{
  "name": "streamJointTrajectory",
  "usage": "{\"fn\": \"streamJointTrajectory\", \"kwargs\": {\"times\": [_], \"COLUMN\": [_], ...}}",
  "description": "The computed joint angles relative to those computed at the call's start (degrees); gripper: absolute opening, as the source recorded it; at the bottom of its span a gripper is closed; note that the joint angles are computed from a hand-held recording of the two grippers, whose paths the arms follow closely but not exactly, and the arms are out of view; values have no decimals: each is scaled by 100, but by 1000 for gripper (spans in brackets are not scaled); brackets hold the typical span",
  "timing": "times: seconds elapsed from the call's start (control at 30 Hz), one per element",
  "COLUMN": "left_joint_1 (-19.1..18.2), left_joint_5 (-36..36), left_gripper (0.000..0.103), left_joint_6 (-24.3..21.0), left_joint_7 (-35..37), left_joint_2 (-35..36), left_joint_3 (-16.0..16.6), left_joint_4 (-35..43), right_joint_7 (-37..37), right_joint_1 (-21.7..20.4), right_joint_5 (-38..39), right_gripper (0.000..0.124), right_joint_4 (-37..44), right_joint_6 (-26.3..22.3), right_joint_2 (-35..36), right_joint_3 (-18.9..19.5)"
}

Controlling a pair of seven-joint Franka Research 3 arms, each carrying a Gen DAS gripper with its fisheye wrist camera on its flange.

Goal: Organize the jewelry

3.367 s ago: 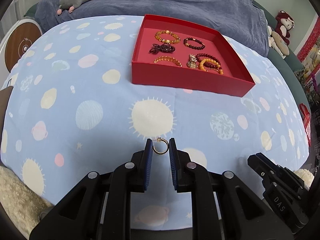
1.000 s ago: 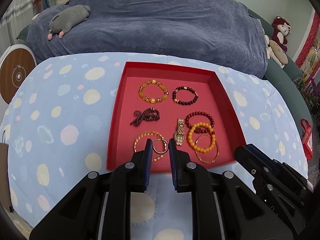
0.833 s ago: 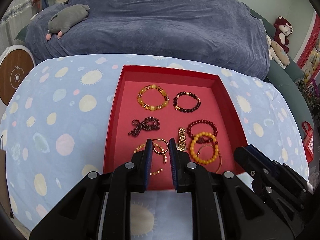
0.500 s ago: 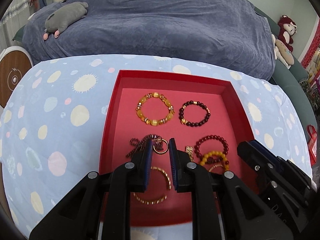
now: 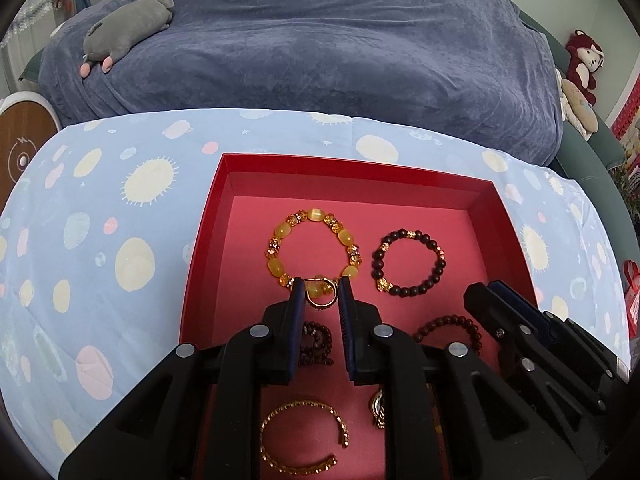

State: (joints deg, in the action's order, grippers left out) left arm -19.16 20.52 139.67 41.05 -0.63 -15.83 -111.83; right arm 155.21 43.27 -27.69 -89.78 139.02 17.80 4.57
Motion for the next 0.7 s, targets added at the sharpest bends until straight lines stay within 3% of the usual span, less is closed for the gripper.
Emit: {"fn": "streamJointTrajectory", "kwargs": {"times": [0.3,0.43,0.7], "left_joint_1": [-13,-25,-49], "left_joint_5": [-10,47,133], "left_gripper": [17,29,35], "left_joint_6": [-98,-122,-120], "left_joint_7": [-38,-117,-201], "left_joint_2": [155,137,-72], "left_joint_3": [11,12,-21], "left_joint_4": [118,110,-25], "right_joint_7": [-141,-107,14], "right_joint_1": [6,46,84], "right_joint_5": [125,94,6], "right_gripper": [17,20,21], "right_joint_4": [130,112,20], "right_joint_6": [-22,-65,-215], "right_joint_2": [146,121,-48], "right_joint_3": [-16,-47,10]}}
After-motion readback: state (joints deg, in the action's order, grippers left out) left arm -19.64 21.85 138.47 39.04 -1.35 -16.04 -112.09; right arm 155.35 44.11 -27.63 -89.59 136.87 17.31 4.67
